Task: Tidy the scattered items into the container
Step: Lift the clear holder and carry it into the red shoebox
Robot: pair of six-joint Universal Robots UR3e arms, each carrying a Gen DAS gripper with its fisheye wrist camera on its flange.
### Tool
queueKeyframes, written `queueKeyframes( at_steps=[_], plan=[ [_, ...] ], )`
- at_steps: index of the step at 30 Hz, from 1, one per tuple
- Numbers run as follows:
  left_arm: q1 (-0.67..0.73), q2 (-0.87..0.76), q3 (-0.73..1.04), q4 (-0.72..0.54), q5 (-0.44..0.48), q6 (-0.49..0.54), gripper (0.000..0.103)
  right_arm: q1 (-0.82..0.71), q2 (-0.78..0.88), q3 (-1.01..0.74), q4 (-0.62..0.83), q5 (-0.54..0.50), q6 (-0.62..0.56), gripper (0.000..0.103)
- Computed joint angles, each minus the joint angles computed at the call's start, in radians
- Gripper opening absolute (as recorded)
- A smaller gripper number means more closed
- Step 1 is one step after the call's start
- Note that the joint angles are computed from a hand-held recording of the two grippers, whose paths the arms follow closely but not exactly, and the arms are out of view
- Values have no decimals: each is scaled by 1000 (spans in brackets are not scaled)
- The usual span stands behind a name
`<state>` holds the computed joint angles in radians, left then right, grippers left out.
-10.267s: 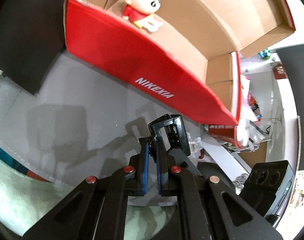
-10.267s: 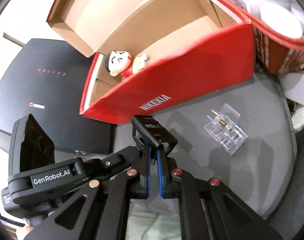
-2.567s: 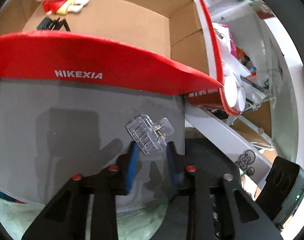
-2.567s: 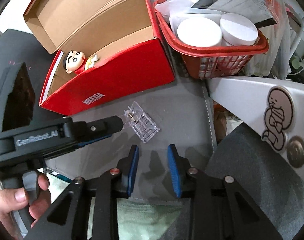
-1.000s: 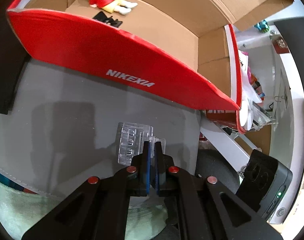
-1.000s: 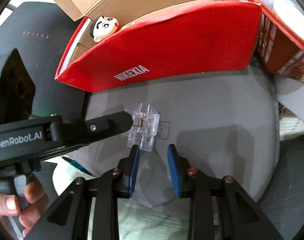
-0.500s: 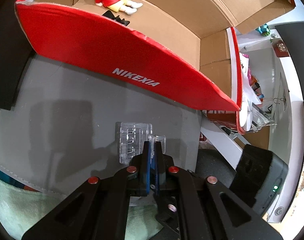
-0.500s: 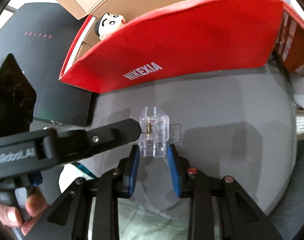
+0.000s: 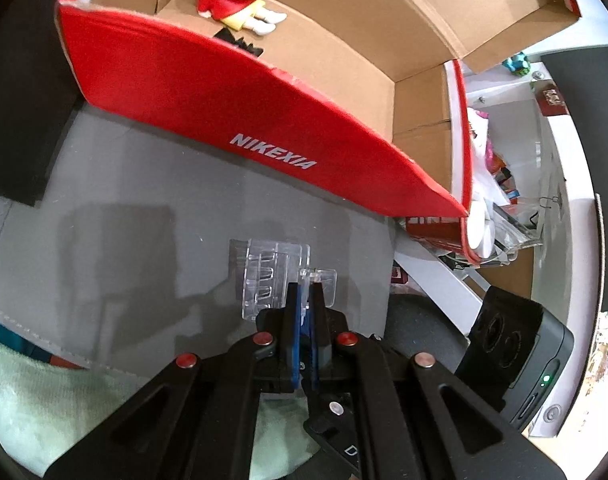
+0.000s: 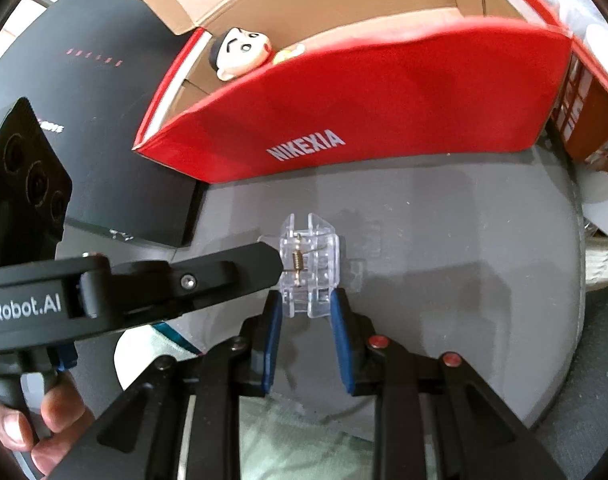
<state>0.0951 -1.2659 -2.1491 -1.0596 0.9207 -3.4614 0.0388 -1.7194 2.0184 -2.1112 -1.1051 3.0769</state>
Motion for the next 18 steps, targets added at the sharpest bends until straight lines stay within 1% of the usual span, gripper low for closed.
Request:
queueKeyframes(
  at_steps=[3,8,12,18],
  plan=[
    [1,42,17,-42,1,-1,2,-4,-38,-1,17,0,-19,23],
    [29,117,63,-136,-3,29,2,-1,-96,-34,55,4,-29,23],
    [26,126,116,-156,2,22,2,15,-111,-82,66,-1,-21,23],
    [65,138,210,-247,-16,72,2,1,-121,-151,92,19,-21,23]
  ],
)
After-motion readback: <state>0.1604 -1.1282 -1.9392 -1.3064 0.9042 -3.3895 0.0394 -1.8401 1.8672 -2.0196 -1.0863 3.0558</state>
